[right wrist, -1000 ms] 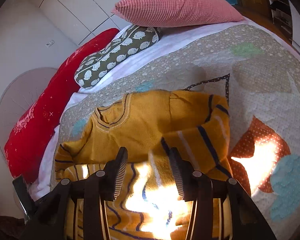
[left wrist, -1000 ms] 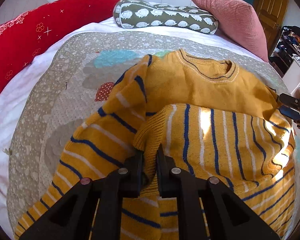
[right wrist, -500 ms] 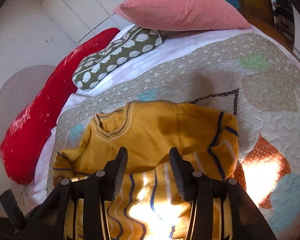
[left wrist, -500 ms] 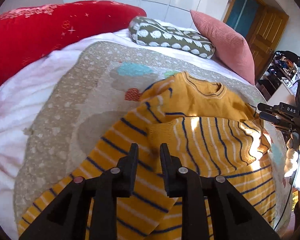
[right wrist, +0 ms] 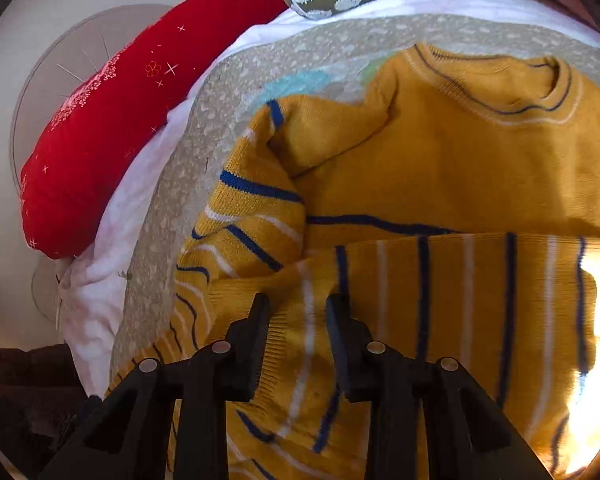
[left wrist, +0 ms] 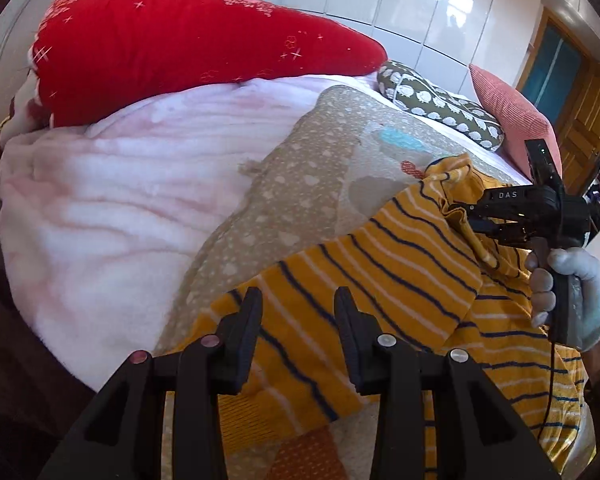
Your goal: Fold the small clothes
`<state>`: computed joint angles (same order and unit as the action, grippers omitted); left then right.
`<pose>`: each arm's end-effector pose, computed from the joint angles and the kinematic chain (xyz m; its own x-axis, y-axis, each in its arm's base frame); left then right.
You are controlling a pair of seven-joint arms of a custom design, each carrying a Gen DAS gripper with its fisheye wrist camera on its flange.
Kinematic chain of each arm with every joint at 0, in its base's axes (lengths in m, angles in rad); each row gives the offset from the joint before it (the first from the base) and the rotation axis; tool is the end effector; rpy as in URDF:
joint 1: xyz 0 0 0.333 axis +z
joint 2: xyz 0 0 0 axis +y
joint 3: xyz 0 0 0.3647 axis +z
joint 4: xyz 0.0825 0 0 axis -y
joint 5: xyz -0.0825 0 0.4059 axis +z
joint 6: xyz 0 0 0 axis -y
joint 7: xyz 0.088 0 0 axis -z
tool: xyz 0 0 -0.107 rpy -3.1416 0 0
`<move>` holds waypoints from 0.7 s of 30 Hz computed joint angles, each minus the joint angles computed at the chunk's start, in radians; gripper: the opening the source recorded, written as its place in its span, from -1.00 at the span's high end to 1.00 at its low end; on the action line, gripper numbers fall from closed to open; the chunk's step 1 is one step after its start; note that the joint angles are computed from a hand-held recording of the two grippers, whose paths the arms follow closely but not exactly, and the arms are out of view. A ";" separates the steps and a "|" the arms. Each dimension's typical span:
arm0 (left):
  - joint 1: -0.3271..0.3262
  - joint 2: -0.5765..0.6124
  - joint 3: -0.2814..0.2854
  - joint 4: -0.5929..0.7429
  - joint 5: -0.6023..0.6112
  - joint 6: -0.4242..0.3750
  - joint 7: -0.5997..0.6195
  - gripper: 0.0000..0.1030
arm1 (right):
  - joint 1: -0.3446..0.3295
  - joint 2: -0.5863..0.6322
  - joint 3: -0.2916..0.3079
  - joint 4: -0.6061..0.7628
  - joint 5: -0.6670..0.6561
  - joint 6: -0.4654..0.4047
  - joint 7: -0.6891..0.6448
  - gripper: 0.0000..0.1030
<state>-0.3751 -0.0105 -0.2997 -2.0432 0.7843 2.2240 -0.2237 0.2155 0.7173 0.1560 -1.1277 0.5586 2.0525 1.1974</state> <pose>0.4740 -0.3515 0.5112 0.5781 -0.7982 0.1694 -0.5731 -0.5450 -0.6120 0.7738 0.2856 0.4517 0.4790 -0.7138 -0.5109 -0.8762 -0.3539 -0.3271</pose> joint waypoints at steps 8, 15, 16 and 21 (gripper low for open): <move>0.014 -0.172 -0.043 -0.159 -0.037 -0.096 -0.142 0.16 | 0.000 -0.196 0.046 -0.256 0.069 0.175 -0.147 0.27; -0.001 -0.223 -0.082 -0.190 -0.103 -0.222 -0.160 0.13 | 0.053 -0.353 0.074 -0.443 0.156 -0.001 -0.369 -0.06; -0.004 -0.232 -0.081 -0.200 -0.111 -0.219 -0.163 0.13 | 0.073 -0.371 0.072 -0.473 0.153 0.000 -0.400 -0.07; -0.015 -0.257 -0.089 -0.239 -0.136 -0.183 -0.175 0.12 | 0.173 -0.428 0.059 -0.586 0.105 0.041 -0.486 -0.08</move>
